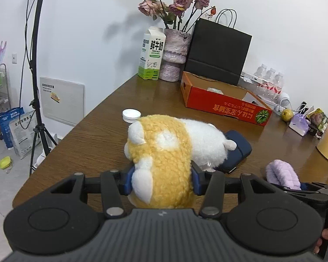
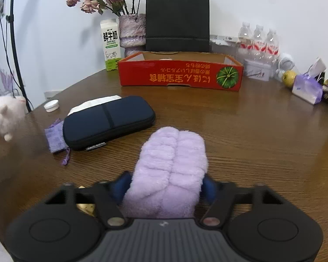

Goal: Organize objects
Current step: 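Carry the plush toy with the left tool while the right tool carries the lavender pad toward the box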

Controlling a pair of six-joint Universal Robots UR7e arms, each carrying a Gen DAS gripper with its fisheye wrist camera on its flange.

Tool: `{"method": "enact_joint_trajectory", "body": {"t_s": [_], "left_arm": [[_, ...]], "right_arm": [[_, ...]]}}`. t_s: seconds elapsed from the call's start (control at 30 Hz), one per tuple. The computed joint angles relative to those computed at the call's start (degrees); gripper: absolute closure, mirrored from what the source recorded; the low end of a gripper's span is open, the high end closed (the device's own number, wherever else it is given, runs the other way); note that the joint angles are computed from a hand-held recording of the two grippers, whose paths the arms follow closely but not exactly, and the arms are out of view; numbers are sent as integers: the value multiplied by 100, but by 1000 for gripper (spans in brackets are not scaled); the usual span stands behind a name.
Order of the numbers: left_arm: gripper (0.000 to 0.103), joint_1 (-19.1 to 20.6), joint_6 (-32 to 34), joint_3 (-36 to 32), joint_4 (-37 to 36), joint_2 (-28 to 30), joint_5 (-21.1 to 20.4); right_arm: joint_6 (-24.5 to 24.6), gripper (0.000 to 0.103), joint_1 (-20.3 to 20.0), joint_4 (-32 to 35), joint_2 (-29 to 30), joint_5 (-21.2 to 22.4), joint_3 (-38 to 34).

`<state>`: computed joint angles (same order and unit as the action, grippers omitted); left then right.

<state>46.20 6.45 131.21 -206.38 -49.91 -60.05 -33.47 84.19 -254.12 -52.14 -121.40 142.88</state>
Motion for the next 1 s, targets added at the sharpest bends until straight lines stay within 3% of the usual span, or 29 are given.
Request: {"method": "enact_joint_trajectory", "body": {"t_s": [0.17, 0.43, 0.8, 1.0], "left_arm": [[54, 9, 10, -40, 25, 62, -166], [54, -125, 61, -333, 65, 295, -362], [53, -421, 152, -1509, 380, 1064, -687], [54, -517, 176, -2443, 726, 1593, -575]], "right_arm": [[-172, 70, -68, -488, 52, 348, 152], [-422, 75, -31, -786, -119, 704, 199], [-671, 75, 31, -216, -783, 1035, -232], [-829, 75, -54, 466, -1117, 1250, -705]]}}
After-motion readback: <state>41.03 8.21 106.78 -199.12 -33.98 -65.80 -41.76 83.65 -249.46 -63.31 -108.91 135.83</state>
